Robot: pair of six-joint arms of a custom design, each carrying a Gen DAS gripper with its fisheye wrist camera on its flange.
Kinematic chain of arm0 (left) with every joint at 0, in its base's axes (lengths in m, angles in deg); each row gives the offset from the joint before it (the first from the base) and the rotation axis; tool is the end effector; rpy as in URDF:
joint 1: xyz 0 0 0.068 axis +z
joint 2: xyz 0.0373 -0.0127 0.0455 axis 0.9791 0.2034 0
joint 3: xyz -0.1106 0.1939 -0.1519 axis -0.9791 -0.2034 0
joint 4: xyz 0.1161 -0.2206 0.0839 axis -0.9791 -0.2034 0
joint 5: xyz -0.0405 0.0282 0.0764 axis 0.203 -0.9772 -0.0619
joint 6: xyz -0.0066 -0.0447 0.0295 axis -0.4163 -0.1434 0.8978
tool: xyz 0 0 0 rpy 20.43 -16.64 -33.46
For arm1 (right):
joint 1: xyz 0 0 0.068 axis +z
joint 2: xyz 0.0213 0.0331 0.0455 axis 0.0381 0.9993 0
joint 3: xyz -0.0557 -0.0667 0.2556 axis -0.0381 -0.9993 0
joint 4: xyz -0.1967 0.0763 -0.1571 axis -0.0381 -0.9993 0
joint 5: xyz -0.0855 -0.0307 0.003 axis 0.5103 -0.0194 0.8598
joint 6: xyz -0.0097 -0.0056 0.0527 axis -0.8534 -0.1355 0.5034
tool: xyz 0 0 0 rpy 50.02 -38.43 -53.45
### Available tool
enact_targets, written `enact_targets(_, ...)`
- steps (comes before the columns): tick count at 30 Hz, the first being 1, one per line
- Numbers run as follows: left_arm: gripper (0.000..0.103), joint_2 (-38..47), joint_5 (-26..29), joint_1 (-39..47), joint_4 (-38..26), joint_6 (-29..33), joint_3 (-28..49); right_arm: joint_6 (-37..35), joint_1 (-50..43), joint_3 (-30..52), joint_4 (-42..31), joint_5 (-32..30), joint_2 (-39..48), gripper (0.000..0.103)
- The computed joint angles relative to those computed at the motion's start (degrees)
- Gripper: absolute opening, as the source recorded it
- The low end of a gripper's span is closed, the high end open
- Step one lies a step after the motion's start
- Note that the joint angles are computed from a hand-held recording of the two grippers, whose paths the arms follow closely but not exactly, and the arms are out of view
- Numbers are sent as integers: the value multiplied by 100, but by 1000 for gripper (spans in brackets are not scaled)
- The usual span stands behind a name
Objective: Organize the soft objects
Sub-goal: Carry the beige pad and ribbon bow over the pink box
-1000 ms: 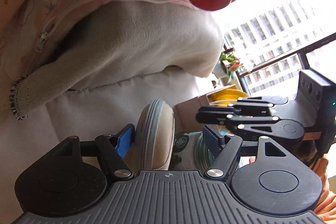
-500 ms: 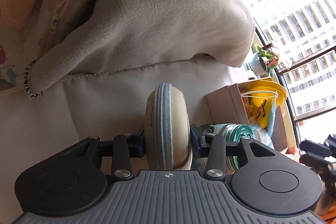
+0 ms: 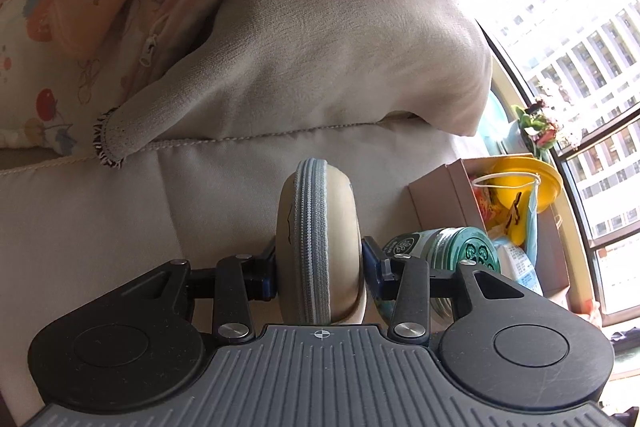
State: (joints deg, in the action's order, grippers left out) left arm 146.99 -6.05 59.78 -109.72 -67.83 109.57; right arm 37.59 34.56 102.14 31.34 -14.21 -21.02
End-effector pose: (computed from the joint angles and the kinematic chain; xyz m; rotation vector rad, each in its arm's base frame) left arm 0.3843 -0.1412 0.1838 0.1065 2.6907 -0.6724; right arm 0.1507 0.0988 0.1610 -0.7639 2.4621 0.3119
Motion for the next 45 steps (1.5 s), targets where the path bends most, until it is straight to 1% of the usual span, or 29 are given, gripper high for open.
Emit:
enact_targets(1, 45, -71, 14, 39, 0, 3, -51, 43, 31, -41, 147, -9, 131, 56)
enact_targets(2, 45, -144, 10, 58, 26, -17, -108, 96, 151, -177, 336, 117, 21, 57)
enact_targets(3, 45, -228, -2, 74, 58, -46, -168, 85, 227, -190, 354, 202, 13, 55)
enact_targets(4, 45, -328, -2, 107, 68, -58, -229, 63, 304, -203, 403, 254, 1, 50)
enact_targets(5, 45, -473, 11, 159, 39, -48, -287, 62, 406, -259, 401, 322, -75, 31)
enact_targets(6, 45, -586, -1, 182, 18, -48, -321, 32, 436, -226, 334, 344, -111, 22)
enact_targets(7, 45, -706, -23, 201, -22, -46, -341, 7, 420, -211, 258, 325, -206, 20)
enact_targets(9, 45, -934, -77, 224, -126, -73, -346, -63, 340, -221, -26, 239, -624, 12)
enact_targets(11, 45, -1234, -168, 220, -313, -81, -296, -159, 180, -103, -418, 87, -1103, 11)
enact_targets(12, 45, -1387, -214, 200, -419, -87, -254, -285, -26, 4, -530, -69, -1262, 11)
enact_targets(15, 45, -1872, -362, 64, -684, -150, -103, -571, -641, 462, -1171, -519, -2028, 11)
enact_targets(18, 45, -2219, -677, -277, -1034, -273, 268, -952, -1590, 1040, -1694, -1199, -2548, 11)
enact_targets(19, 45, -2269, -775, -417, -1138, -308, 414, -1117, -2022, 1231, -1850, -1529, -2651, 11)
enact_targets(20, 45, -2292, -870, -598, -1248, -364, 615, -1375, -2681, 1463, -1982, -2054, -2671, 11)
enact_targets(21, 45, -2281, -941, -782, -1296, -445, 764, -1572, -3196, 1613, -2087, -2451, -2698, 11)
enact_targets(22, 45, -2243, -967, -924, -1341, -498, 904, -1822, -3849, 1765, -2107, -2917, -2647, 11)
enact_targets(24, 45, -2033, -983, -1329, -1419, -622, 1275, -2235, -4906, 1937, -2218, -3655, -2635, 11)
enact_targets(27, 45, -1523, -937, -1851, -1413, -770, 1727, -3039, -6530, 2189, -2540, -4792, -2350, 11)
enact_targets(29, 45, -1007, -745, -2128, -1178, -906, 1940, -3366, -7138, 2223, -2531, -5125, -2106, 11)
enact_targets(31, 45, -568, -540, -2289, -929, -1077, 2120, -3617, -7562, 2268, -2512, -5288, -1783, 11)
enact_targets(34, 45, 125, -70, -2457, -205, -1448, 2148, -3478, -7690, 2107, -1943, -5119, -1349, 11)
enact_targets(37, 45, 754, 281, -2536, 717, -1832, 1982, -3354, -7679, 1919, -1425, -4898, -894, 11)
enact_targets(38, 45, 996, 250, -2568, 864, -1850, 2016, -3274, -7605, 1818, -1197, -4773, -756, 11)
enact_targets(39, 45, 1209, 141, -2596, 830, -1799, 2132, -3180, -7493, 1725, -979, -4629, -622, 11)
enact_targets(40, 45, 1430, -35, -2622, 719, -1696, 2282, -3092, -7358, 1640, -773, -4475, -472, 11)
enact_targets(42, 46, 1790, -578, -2688, 317, -1283, 2596, -2906, -6986, 1413, -296, -4085, -148, 11)
enact_targets(43, 52, 1760, -656, -2675, 483, -1126, 2417, -2857, -6808, 1292, -53, -3875, 4, 11)
enact_targets(45, 52, 1463, -618, -2642, 914, -1077, 1896, -2746, -6412, 1083, 422, -3468, 308, 11)
